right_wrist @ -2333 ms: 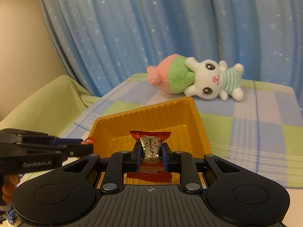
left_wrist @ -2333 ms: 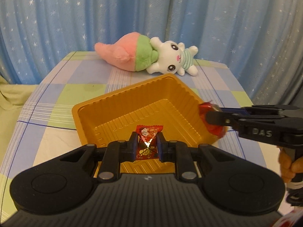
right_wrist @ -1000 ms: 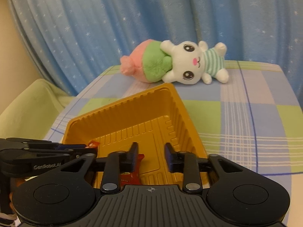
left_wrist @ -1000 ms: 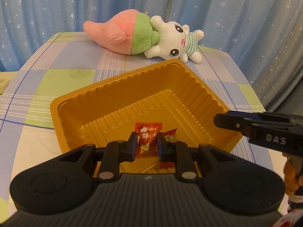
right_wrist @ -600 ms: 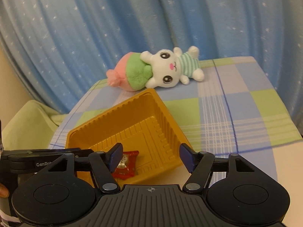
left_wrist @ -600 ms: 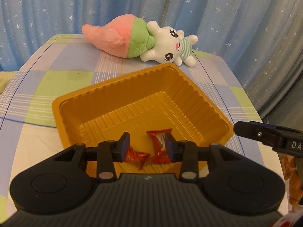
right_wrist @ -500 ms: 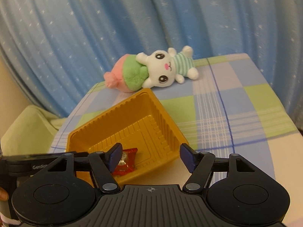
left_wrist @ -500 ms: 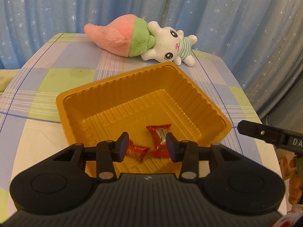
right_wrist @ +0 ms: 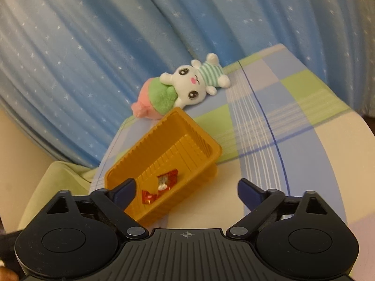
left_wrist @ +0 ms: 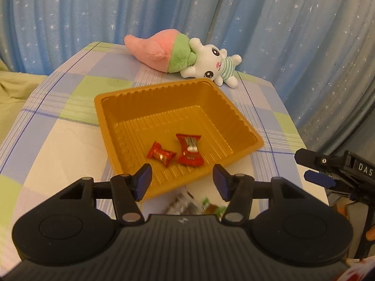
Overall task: Organize snacks
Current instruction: 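Withdraw both tools from the tray toward the remaining snacks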
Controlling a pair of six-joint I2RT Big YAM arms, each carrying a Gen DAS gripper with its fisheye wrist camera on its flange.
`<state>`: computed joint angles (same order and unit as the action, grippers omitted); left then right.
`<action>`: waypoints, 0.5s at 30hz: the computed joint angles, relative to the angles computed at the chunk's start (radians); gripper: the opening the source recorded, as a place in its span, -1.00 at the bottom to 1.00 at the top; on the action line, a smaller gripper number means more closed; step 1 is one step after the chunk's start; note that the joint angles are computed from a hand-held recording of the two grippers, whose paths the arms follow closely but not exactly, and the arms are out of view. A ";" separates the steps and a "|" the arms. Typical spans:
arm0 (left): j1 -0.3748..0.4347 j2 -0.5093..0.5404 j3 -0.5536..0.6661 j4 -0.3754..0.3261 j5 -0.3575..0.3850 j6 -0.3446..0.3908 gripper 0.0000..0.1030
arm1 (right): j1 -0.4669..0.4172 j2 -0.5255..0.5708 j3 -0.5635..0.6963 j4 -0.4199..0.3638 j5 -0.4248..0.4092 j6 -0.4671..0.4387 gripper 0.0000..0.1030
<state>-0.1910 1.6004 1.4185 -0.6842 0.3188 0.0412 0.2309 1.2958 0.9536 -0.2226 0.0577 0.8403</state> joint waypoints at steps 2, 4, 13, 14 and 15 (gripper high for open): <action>-0.006 -0.038 -0.045 0.005 -0.016 -0.002 0.11 | -0.003 -0.027 -0.023 -0.015 -0.025 -0.005 0.84; -0.016 -0.080 -0.095 0.020 -0.048 0.016 0.11 | -0.006 -0.054 -0.048 -0.027 -0.045 -0.023 0.84; -0.055 -0.225 -0.262 0.017 -0.133 0.018 0.23 | 0.023 -0.188 -0.150 -0.121 -0.046 -0.133 0.84; -0.058 -0.238 -0.276 0.016 -0.136 0.010 0.24 | 0.028 -0.201 -0.160 -0.127 -0.040 -0.142 0.84; -0.060 -0.251 -0.289 0.015 -0.137 0.003 0.26 | 0.033 -0.213 -0.170 -0.134 -0.036 -0.149 0.84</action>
